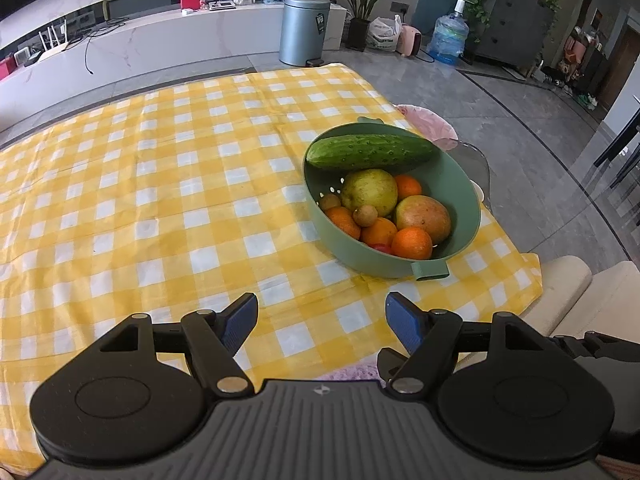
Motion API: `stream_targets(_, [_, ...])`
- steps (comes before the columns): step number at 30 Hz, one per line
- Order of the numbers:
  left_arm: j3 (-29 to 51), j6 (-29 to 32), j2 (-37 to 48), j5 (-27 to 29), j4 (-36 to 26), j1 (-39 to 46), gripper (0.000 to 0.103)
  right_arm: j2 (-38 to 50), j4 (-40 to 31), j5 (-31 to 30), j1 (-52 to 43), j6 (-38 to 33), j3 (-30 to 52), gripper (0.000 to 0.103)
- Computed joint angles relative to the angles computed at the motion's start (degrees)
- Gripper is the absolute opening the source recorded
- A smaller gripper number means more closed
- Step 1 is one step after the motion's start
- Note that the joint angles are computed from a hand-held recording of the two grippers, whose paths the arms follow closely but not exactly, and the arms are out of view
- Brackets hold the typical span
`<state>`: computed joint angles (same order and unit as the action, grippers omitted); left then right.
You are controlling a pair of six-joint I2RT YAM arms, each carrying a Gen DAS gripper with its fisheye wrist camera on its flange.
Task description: Organize fruits
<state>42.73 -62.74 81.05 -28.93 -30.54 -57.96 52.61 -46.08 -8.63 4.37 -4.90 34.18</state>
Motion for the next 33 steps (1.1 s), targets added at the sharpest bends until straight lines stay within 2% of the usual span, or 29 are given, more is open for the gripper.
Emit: stream_targets(33, [-2.56, -1.79, -6.31, -1.01, -3.95, -0.67, 0.084, -2.89, -1.52, 2.79, 7.78, 4.57, 0.55, 0.094])
